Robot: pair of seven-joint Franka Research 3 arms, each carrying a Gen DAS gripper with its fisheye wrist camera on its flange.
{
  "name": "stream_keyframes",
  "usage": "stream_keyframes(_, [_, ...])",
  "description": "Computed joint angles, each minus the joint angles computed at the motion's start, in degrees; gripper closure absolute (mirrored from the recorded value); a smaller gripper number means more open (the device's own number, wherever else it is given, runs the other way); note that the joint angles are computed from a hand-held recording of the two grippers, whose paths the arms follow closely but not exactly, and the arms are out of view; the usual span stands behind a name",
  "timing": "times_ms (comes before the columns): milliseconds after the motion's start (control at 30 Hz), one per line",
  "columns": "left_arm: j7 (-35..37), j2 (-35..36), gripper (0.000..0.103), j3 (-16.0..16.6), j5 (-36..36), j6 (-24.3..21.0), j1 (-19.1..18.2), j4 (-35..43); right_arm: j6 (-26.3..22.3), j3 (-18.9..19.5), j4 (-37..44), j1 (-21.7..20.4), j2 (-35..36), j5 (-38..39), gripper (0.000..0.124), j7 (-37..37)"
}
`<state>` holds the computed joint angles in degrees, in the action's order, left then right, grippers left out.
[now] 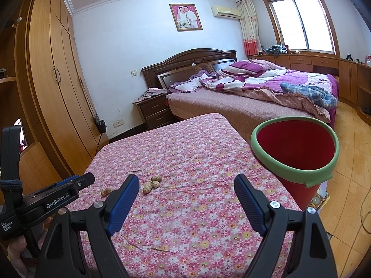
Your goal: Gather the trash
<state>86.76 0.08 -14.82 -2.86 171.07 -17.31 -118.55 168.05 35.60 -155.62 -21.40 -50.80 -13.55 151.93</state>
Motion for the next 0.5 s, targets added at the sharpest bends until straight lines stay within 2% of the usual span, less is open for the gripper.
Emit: stream_keyframes(500, [-1.8, -0.7, 0.066, 0.2, 1.5, 0.8, -0.2, -0.5, -0.1, 0.2, 0.1, -0.1, 0.0, -0.3, 0.038, 0.3])
